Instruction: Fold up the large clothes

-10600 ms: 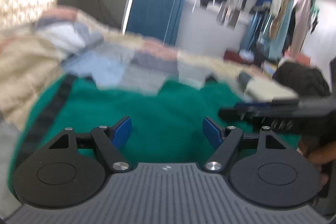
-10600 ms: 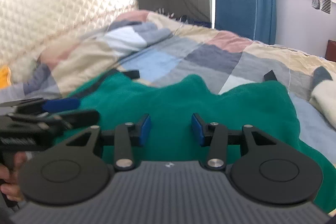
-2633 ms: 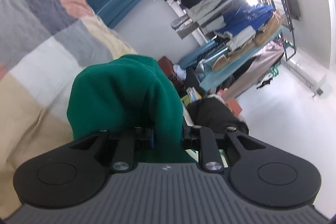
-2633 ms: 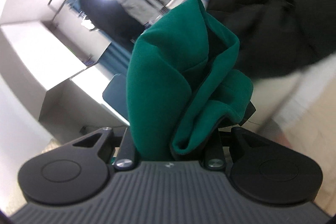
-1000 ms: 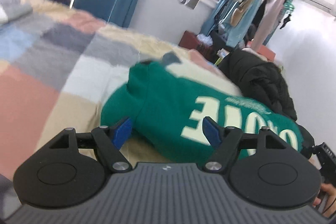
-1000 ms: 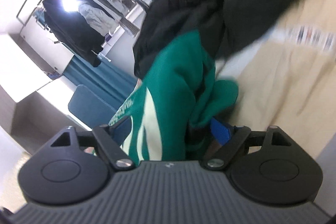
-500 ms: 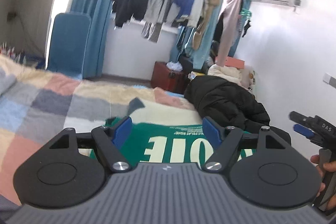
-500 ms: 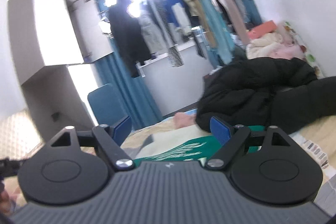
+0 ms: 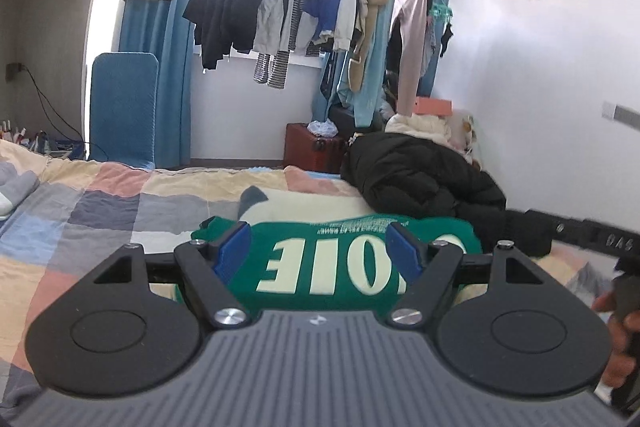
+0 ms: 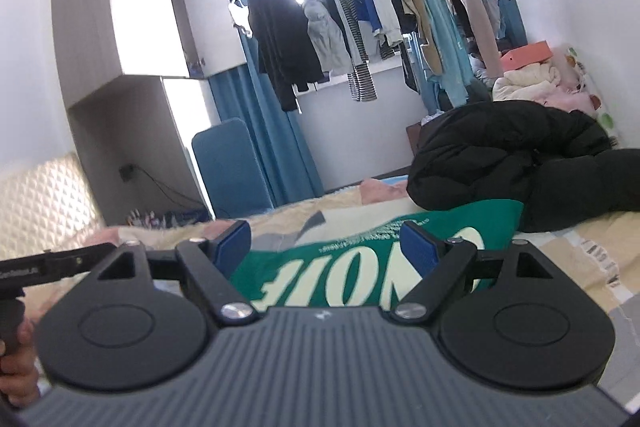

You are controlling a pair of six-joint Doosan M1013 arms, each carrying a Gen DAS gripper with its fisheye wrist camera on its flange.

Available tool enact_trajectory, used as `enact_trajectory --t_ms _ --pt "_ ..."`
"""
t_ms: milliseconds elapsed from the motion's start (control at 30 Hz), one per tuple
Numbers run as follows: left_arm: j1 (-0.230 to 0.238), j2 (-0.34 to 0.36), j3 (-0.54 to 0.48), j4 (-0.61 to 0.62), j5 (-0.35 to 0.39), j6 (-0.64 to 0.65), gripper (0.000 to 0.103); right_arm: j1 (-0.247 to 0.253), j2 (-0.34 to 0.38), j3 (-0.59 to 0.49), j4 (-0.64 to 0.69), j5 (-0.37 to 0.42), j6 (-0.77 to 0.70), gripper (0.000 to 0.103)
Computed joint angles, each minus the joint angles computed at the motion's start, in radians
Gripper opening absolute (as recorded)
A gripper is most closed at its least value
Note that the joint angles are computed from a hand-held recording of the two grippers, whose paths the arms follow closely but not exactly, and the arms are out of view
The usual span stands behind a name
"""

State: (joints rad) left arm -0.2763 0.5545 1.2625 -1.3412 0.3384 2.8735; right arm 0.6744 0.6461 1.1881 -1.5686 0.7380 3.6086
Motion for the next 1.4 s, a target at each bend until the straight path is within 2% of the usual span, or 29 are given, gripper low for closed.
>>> enact_trajectory --t_ms 300,667,733,900,1200,1400 --pt "-0.004 0.030 0.003 0.143 -0.011 -0.137 0.078 0.007 -0.004 0.011 0.132 -0.011 -0.117 0.083" --pt "-0.001 0.023 0.024 0.108 -0.001 -0.100 0.079 0.025 0.026 -0.028 0.209 0.022 -0.248 0.083" --pt "0.004 0.024 0.018 0.131 0.024 -0.119 0.079 0.026 0.028 -0.034 0.219 0.026 -0.262 0.083" --pt "-0.001 0.016 0.028 0.159 0.005 -0.118 0.091 0.026 0.032 -0.042 0.254 0.026 -0.274 0.083" --pt "0.005 0.005 0.046 0.091 -0.010 -0.087 0.102 0.030 0.034 -0.050 0.284 0.031 -0.312 0.083" --pt "0.006 -0.013 0.070 0.027 -0.056 -0.023 0.103 0.033 0.034 -0.060 0.281 0.037 -0.334 0.083"
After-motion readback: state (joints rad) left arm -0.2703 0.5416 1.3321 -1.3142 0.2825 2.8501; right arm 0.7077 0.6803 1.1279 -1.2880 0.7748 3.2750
